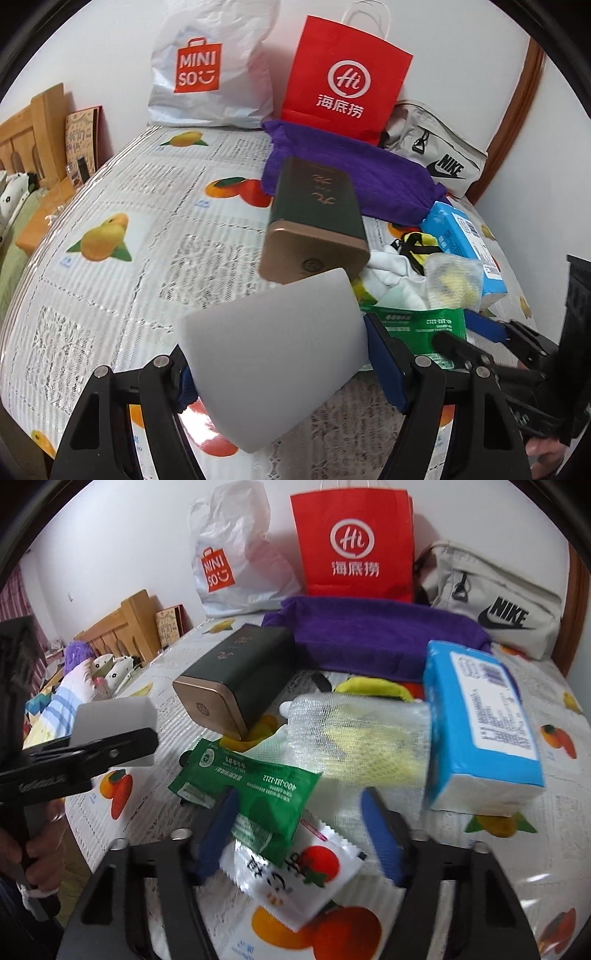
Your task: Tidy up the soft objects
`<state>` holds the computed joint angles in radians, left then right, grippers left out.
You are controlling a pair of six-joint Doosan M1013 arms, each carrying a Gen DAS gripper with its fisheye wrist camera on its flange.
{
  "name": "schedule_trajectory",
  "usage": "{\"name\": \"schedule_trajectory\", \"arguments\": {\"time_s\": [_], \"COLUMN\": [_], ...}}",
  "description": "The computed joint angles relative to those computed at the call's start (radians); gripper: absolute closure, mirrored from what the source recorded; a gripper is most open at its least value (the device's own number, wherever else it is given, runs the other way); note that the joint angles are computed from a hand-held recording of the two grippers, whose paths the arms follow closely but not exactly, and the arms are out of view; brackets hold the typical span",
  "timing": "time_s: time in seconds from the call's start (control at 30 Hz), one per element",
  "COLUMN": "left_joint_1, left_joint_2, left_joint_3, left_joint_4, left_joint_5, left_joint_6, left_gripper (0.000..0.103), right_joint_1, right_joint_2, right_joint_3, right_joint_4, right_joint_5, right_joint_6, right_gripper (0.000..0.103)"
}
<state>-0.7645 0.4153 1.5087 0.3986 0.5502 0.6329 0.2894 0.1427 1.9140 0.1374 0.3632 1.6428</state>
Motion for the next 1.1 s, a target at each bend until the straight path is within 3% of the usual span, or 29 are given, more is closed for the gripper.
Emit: {"name": "schedule_trajectory", "arguments": {"time_s": [0.1, 0.2, 0.43, 0.67, 0.73, 0.83, 0.9, 0.97, 1.03, 1.1], "left_joint_1": [0.007, 0.011, 0.013, 0.006, 0.003, -0.001, -0.002, 0.0, 0.006, 0.012], "left_joint_2": [-0.002, 0.001, 0.002, -0.002, -0.001, -0.002, -0.004, -0.008, -0.013, -0.018], "left_joint_3": [0.008, 0.009, 0.01, 0.01, 0.008, 0.006, 0.007, 0.011, 0.019, 0.027], "left_joint_4": [-0.019, -0.038, -0.055, -0.035, -0.03, -0.017, -0.004, 0.009, 0.017, 0.022], "left_joint_5": [-0.011, -0.015, -0.021, -0.007, -0.004, 0.006, 0.018, 0.029, 0.032, 0.031], "left_joint_6": [0.009, 0.02, 0.029, 0.009, 0.009, -0.004, -0.013, -0.027, -0.047, -0.063], "left_gripper": [0.028, 0.028, 0.028, 0.028, 0.028, 0.028, 0.028, 0.028, 0.028, 0.028], "right_joint_1": [-0.014, -0.032, -0.051, -0.081, -0.089, -0.084, -0.063, -0.039, -0.025, 0.0], "right_joint_2": [0.006, 0.002, -0.047, -0.128, -0.137, -0.132, -0.127, -0.12, -0.108, -0.09], "right_joint_3": [0.0, 0.008, 0.043, 0.105, 0.113, 0.112, 0.116, 0.121, 0.112, 0.096], "right_joint_4": [0.129, 0.296, 0.361, 0.128, 0.125, 0.233, 0.23, 0.289, 0.457, 0.451], "right_joint_5": [-0.005, -0.015, -0.066, -0.119, -0.109, -0.088, -0.107, -0.151, -0.144, -0.141], "right_joint_6": [-0.114, -0.26, -0.316, -0.092, -0.095, -0.249, -0.282, -0.37, -0.581, -0.637], "right_gripper": [0.081, 0.094, 0.101, 0.102, 0.096, 0.084, 0.044, 0.038, 0.037, 0.029]}}
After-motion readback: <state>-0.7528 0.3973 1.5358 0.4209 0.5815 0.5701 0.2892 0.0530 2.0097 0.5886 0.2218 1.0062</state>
